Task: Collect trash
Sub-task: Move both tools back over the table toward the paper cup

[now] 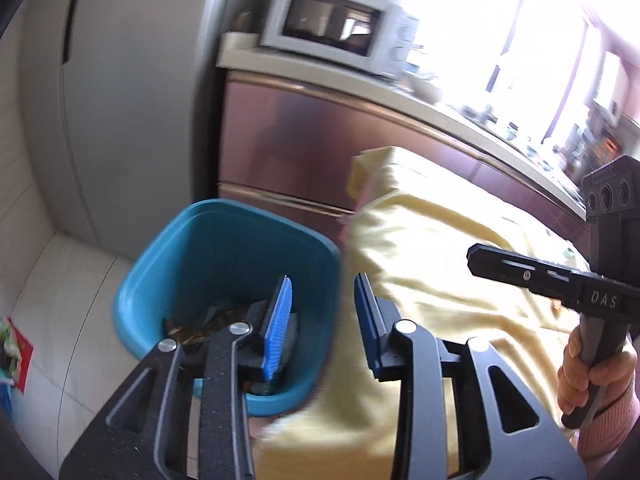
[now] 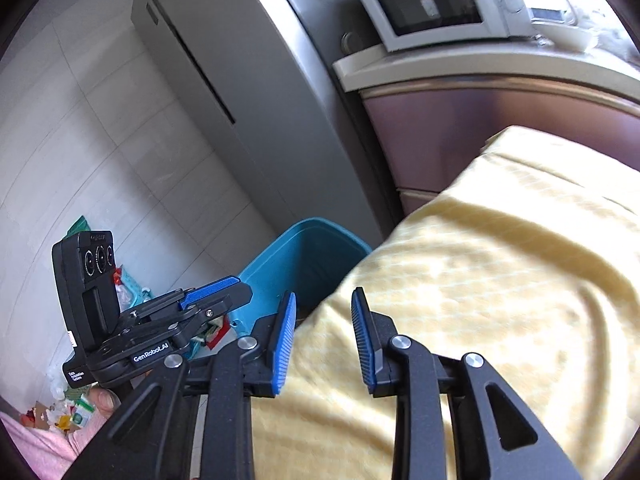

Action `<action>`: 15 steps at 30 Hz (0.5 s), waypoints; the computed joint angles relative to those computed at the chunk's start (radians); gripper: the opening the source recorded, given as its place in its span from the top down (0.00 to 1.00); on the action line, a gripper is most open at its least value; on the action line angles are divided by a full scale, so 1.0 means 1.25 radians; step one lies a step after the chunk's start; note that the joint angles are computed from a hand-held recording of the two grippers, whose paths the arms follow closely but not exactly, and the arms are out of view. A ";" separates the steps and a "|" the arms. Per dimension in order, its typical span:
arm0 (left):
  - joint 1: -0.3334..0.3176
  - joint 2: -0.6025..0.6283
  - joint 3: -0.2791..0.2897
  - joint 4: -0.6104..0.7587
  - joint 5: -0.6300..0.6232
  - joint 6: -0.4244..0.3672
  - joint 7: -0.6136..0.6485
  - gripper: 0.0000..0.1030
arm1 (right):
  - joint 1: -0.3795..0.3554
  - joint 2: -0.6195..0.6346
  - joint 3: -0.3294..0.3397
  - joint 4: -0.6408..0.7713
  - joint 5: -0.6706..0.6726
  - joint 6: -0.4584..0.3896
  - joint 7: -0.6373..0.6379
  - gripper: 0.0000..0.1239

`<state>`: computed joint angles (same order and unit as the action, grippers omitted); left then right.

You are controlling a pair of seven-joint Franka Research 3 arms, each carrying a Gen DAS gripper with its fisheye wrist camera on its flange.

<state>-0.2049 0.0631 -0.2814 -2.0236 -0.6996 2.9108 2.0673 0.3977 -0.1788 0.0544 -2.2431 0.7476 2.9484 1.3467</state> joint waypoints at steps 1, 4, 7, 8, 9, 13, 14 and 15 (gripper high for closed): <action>-0.002 -0.003 -0.008 0.002 -0.019 -0.005 0.025 0.68 | -0.007 -0.022 0.004 -0.022 -0.009 0.010 0.014 0.78; -0.023 -0.001 -0.024 0.017 -0.047 -0.016 0.078 0.67 | -0.042 -0.103 0.020 -0.107 -0.065 0.043 0.086 0.78; -0.045 0.010 -0.040 0.040 -0.065 -0.037 0.113 0.65 | -0.105 -0.183 0.050 -0.190 -0.141 0.061 0.185 0.77; -0.053 0.016 -0.046 0.050 -0.067 -0.047 0.121 0.65 | -0.131 -0.212 0.062 -0.217 -0.165 0.062 0.219 0.77; -0.061 0.021 -0.053 0.056 -0.069 -0.053 0.128 0.65 | -0.145 -0.237 0.064 -0.243 -0.179 0.064 0.242 0.77; -0.093 0.052 -0.078 0.093 -0.030 -0.080 0.125 0.64 | -0.225 -0.338 0.079 -0.331 -0.238 0.051 0.332 0.77; -0.100 0.062 -0.083 0.104 -0.014 -0.089 0.117 0.64 | -0.240 -0.362 0.079 -0.351 -0.248 0.049 0.351 0.77; -0.109 0.078 -0.086 0.121 0.012 -0.097 0.098 0.64 | -0.260 -0.389 0.083 -0.373 -0.259 0.047 0.373 0.77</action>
